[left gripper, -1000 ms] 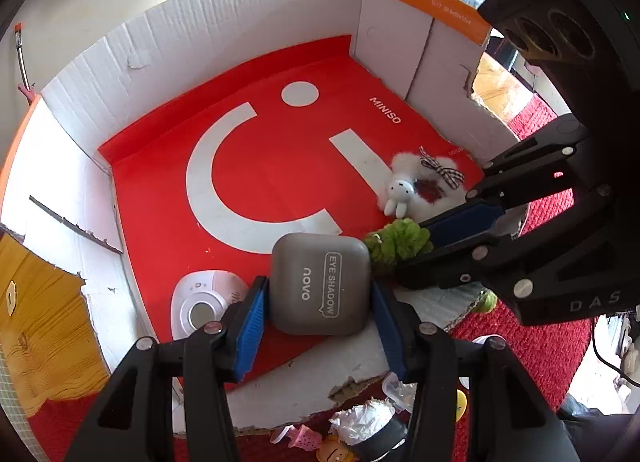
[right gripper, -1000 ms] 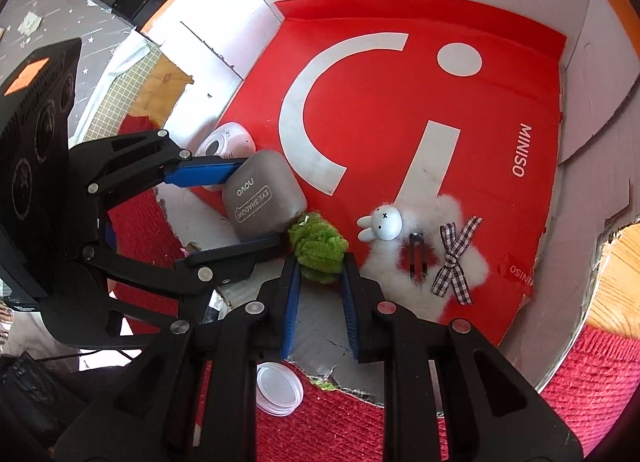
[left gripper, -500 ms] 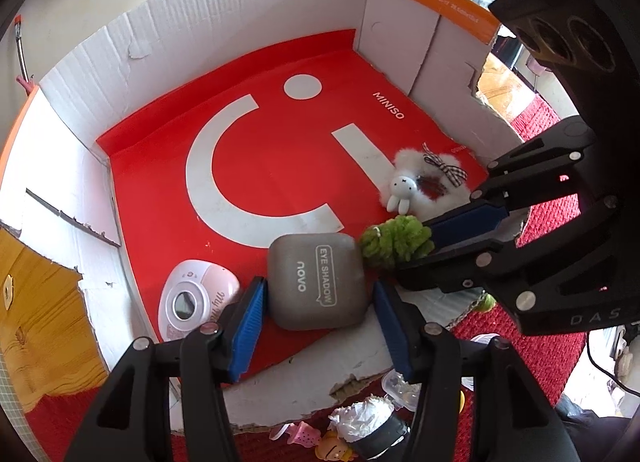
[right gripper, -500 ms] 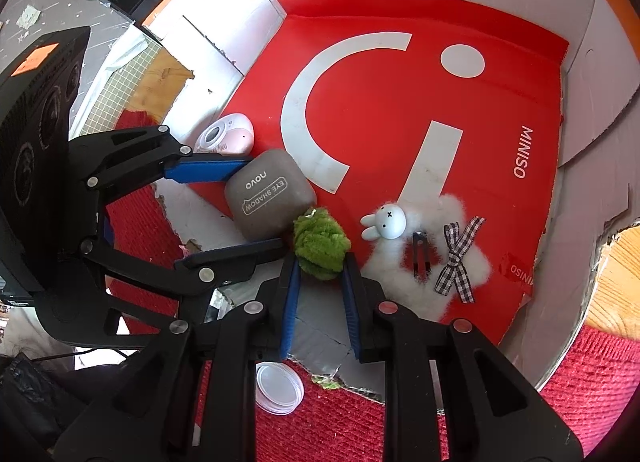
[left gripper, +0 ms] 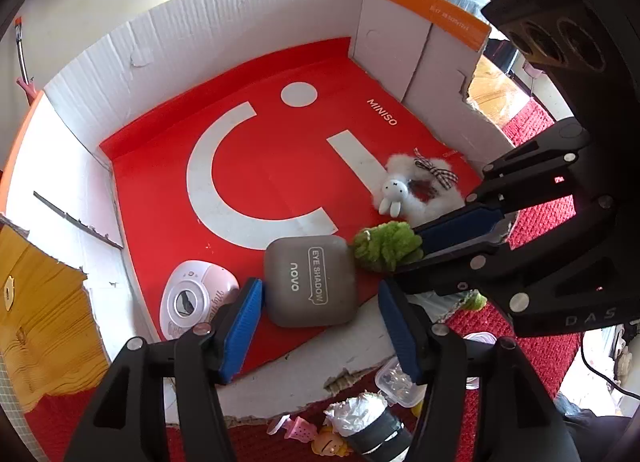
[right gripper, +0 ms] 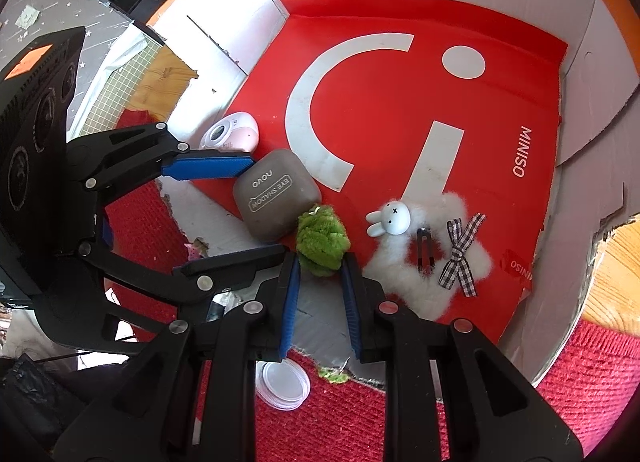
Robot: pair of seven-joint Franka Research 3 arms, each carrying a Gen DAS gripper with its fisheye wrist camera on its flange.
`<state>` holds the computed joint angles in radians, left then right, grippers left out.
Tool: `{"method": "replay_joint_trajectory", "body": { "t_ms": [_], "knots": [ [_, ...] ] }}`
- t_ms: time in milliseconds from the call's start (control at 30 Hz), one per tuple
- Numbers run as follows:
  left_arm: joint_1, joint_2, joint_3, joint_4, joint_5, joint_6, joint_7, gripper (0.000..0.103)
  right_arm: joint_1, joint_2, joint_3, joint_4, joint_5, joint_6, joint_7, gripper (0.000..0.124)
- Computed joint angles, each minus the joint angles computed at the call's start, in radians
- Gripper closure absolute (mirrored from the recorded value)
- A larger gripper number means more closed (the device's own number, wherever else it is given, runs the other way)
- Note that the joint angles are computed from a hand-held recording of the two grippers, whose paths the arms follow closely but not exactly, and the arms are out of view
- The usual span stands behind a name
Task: Organize objects
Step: 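Carry the grey case into the box with the left tool while the right tool carries the green plush in, then open the left tool over the mat while the right tool releases the green plush, then withdraw both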
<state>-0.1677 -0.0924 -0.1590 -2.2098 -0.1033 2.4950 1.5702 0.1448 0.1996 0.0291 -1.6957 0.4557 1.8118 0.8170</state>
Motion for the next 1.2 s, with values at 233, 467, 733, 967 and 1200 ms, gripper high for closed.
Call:
{"method": "replay_joint_trajectory", "body": {
  "t_ms": [233, 467, 733, 967, 1200],
  "knots": [
    [-0.005, -0.049, 0.016, -0.042, -0.037, 0.016, 0.037, 0.041, -0.002, -0.010, -0.003, -0.003, -0.002, -0.001, 0.005, 0.103],
    [-0.027, -0.094, 0.016, -0.079, -0.064, 0.061, 0.014, 0.041, -0.011, -0.058, -0.012, -0.044, 0.007, 0.016, 0.009, 0.103],
    [-0.065, -0.203, 0.043, -0.192, -0.146, 0.157, -0.007, 0.041, -0.033, -0.154, -0.031, -0.134, 0.085, 0.048, -0.012, 0.103],
    [-0.085, -0.324, 0.037, -0.341, -0.080, 0.316, -0.156, 0.037, -0.048, -0.308, -0.065, -0.296, 0.242, 0.110, -0.115, 0.103],
    [-0.014, -0.494, -0.061, -0.505, 0.071, 0.460, -0.393, 0.033, -0.030, -0.502, -0.120, -0.506, 0.442, 0.235, -0.287, 0.102]
  ]
}}
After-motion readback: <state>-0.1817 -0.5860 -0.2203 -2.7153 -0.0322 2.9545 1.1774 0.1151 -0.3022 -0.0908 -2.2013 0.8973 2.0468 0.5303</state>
